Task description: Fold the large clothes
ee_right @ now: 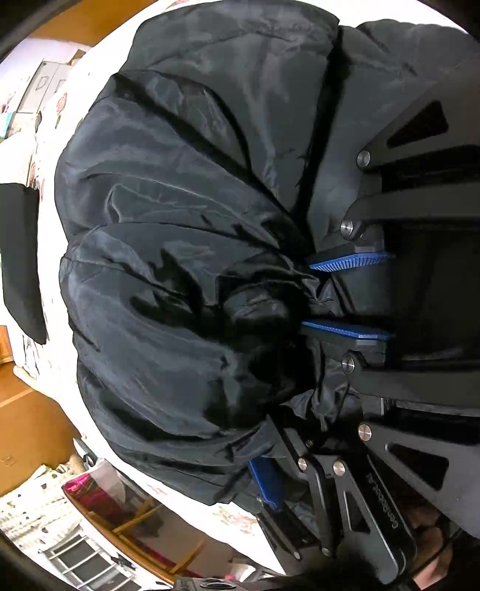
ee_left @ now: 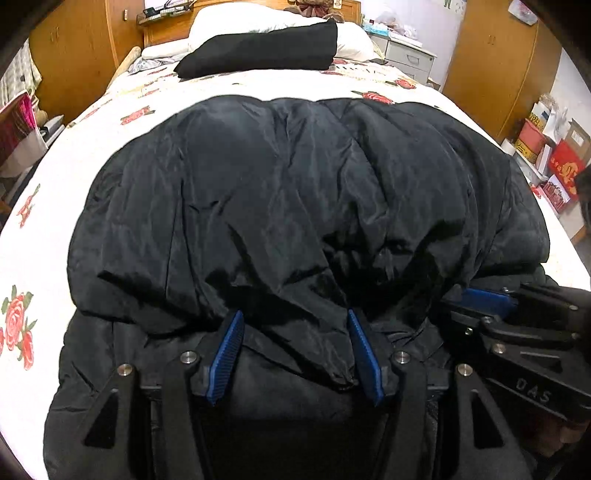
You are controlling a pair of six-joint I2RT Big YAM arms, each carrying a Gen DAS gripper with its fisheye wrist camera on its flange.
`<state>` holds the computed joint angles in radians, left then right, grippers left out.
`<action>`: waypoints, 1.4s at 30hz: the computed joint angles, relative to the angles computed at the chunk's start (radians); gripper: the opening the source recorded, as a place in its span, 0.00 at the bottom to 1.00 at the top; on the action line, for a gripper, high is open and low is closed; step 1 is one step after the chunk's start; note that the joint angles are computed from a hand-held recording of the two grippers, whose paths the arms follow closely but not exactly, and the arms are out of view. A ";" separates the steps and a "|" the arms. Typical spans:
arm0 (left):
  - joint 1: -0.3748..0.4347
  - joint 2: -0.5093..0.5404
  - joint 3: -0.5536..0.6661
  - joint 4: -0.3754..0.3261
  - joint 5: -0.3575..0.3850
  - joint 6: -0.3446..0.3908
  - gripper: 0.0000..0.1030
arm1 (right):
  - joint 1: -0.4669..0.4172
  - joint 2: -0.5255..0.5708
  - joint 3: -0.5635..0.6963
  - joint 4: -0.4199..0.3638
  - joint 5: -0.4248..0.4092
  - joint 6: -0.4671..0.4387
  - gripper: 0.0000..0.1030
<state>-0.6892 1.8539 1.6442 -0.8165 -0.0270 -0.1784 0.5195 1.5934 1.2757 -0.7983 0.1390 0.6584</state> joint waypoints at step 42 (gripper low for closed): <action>0.029 -0.847 -0.652 0.063 -0.141 -0.046 0.59 | 0.600 -0.665 -0.312 -0.441 0.560 0.790 0.64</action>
